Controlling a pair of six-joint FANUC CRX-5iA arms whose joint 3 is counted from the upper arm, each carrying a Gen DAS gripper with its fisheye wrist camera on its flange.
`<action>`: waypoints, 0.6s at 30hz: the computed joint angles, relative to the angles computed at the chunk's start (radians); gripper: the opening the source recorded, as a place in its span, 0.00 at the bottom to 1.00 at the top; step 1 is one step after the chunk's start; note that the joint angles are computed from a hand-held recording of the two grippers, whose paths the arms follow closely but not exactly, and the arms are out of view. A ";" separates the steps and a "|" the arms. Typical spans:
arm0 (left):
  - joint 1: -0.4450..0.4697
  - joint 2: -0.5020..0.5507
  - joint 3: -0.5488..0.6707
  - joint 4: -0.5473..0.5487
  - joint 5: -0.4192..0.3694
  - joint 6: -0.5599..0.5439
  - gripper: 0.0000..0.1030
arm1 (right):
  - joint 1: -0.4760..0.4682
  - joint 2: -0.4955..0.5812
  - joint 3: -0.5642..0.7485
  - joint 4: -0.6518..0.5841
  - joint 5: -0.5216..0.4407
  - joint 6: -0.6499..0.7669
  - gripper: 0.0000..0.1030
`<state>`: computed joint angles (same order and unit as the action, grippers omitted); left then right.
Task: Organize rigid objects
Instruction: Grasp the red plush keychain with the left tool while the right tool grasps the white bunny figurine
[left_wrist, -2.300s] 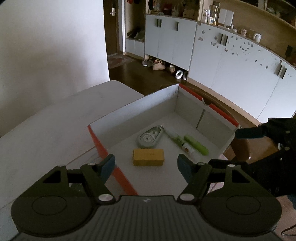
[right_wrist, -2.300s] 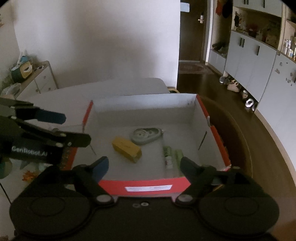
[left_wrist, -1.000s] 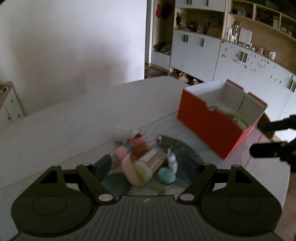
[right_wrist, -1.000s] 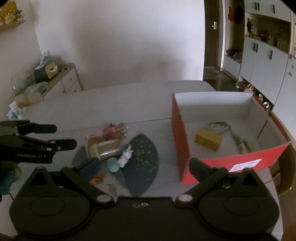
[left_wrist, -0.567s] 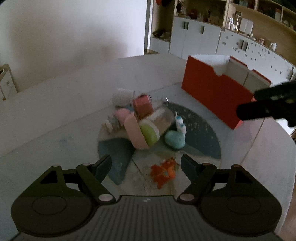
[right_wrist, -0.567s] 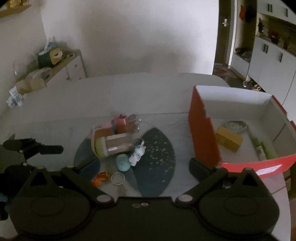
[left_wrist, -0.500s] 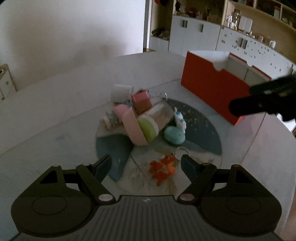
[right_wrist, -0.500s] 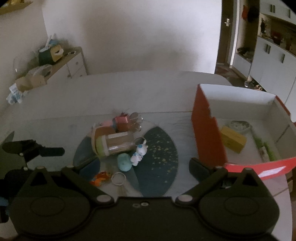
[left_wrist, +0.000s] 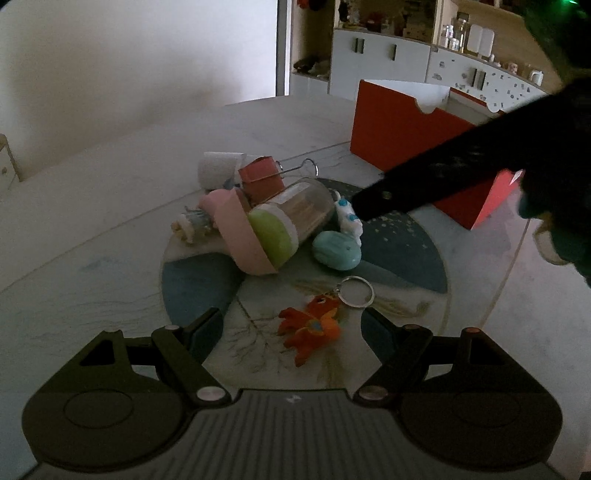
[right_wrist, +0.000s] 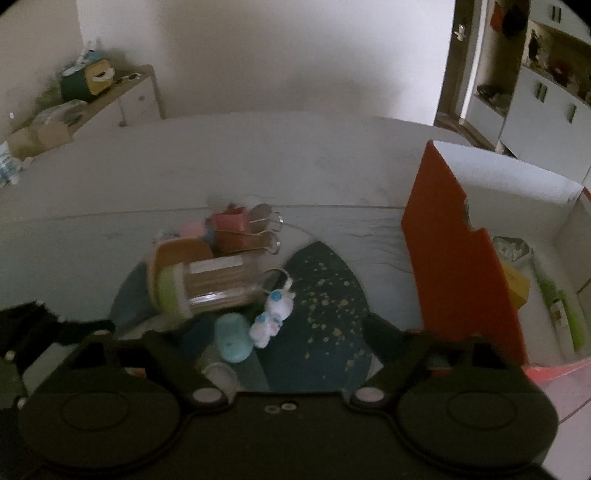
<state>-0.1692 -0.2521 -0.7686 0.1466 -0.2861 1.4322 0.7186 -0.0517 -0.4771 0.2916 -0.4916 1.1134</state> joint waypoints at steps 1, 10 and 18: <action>-0.001 0.004 -0.003 0.010 0.006 -0.009 0.79 | -0.004 0.015 0.014 -0.013 -0.006 0.008 0.75; -0.010 0.033 0.014 -0.019 0.012 0.015 0.79 | -0.037 0.104 0.130 -0.172 -0.076 0.112 0.52; -0.009 0.042 0.018 -0.022 0.008 0.026 0.69 | -0.049 0.144 0.178 -0.236 -0.100 0.156 0.35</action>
